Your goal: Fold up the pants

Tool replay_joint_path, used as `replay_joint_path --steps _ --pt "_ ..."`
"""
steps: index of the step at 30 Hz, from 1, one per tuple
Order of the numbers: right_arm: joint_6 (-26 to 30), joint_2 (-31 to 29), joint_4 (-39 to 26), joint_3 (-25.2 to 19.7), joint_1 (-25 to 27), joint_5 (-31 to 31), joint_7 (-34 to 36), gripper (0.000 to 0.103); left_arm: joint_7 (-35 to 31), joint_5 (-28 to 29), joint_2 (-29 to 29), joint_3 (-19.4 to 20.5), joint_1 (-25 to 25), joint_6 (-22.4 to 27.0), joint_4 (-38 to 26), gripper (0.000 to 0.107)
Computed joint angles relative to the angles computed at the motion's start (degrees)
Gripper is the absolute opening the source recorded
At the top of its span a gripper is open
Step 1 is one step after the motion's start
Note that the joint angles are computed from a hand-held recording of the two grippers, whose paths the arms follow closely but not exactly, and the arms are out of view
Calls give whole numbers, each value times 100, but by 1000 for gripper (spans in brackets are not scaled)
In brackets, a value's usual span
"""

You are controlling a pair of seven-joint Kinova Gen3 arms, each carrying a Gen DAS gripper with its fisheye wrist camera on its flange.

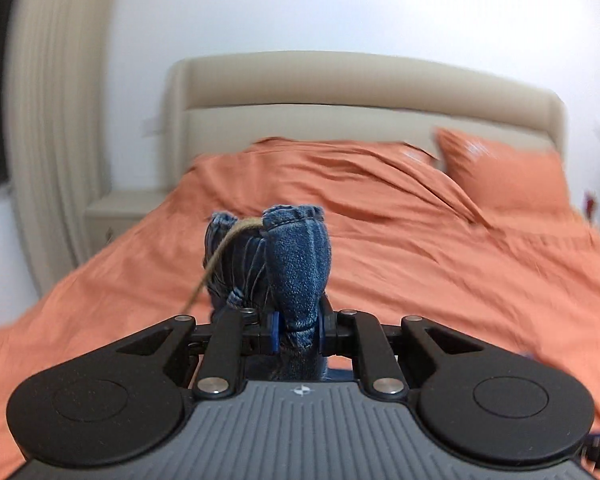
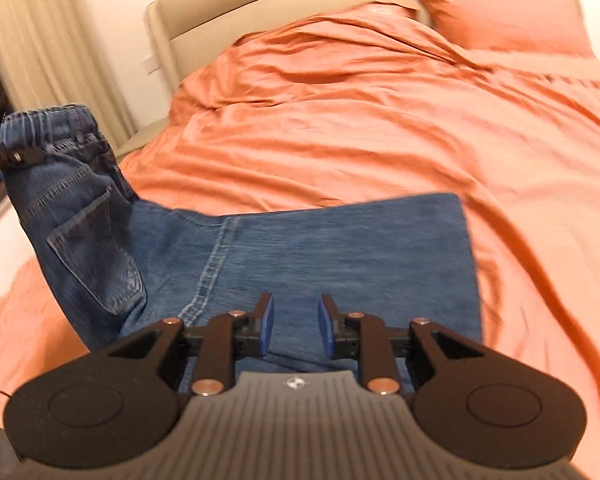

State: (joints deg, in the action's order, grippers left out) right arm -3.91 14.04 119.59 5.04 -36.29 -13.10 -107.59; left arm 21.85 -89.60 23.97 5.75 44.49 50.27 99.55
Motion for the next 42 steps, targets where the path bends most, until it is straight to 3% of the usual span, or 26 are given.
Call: replay_joint_path --steps 4,7,11,13,15,19,22,24,26,29,33,35,37,40,41,42 --pt "-258 -118 342 -820 1062 713 -932 21 -932 93 860 69 477 106 -792 18" --pt "-379 -59 462 -1389 1858 916 -1174 21 -1591 392 1349 8 745 -225 -1148 18" --pt "-452 136 481 -1986 2645 1041 -1318 23 -2518 1158 1782 440 500 -670 -1496 18" --pt "-466 216 479 -2128 2861 1226 -1512 23 -2847 1479 1840 430 446 -889 -1544 21" --pt "-467 327 422 -2321 3095 1436 -1684 23 -3243 1869 1703 697 22 -1337 -1459 29" --pt "-431 506 307 -2625 3391 1778 -1913 25 -3911 2801 1442 1403 -1040 -2269 -1278 62" --pt "-415 562 259 -2658 3386 1872 -1977 27 -4537 3500 1336 1962 -1836 -2958 -1058 73" --pt "-514 583 283 -2738 3450 1946 -2028 32 -4888 3966 1241 2343 -2367 -3424 -818 75" --pt "-698 600 356 -3001 3698 2136 -2200 33 -4997 4273 1078 2427 -2668 -3890 -550 76" --pt "-1172 703 464 -3312 4005 2530 -2587 33 -4501 4069 700 1820 -2475 -4200 -288 76" --pt "-1466 1047 239 -3691 4305 3244 -3059 34 -3569 3225 350 759 -1681 -3602 -210 76" --pt "-1311 1368 -35 -4138 4621 3525 -3181 33 -3103 2976 252 228 -1368 -3637 -24 74" --pt "-862 1579 -376 -4190 4543 3966 -3602 33 -2761 3100 177 -303 -1145 -4027 224 73" --pt "-342 1876 -638 -4441 4590 4220 -3851 33 -2947 3692 190 -817 -1006 -4553 418 70" --pt "-339 1986 -621 -4707 4815 4157 -3768 17 -3180 3925 185 -814 -1048 -4579 429 69" --pt "-429 2046 -548 -4955 5052 4023 -3591 10 -3393 4158 161 -905 -1013 -4644 466 69"
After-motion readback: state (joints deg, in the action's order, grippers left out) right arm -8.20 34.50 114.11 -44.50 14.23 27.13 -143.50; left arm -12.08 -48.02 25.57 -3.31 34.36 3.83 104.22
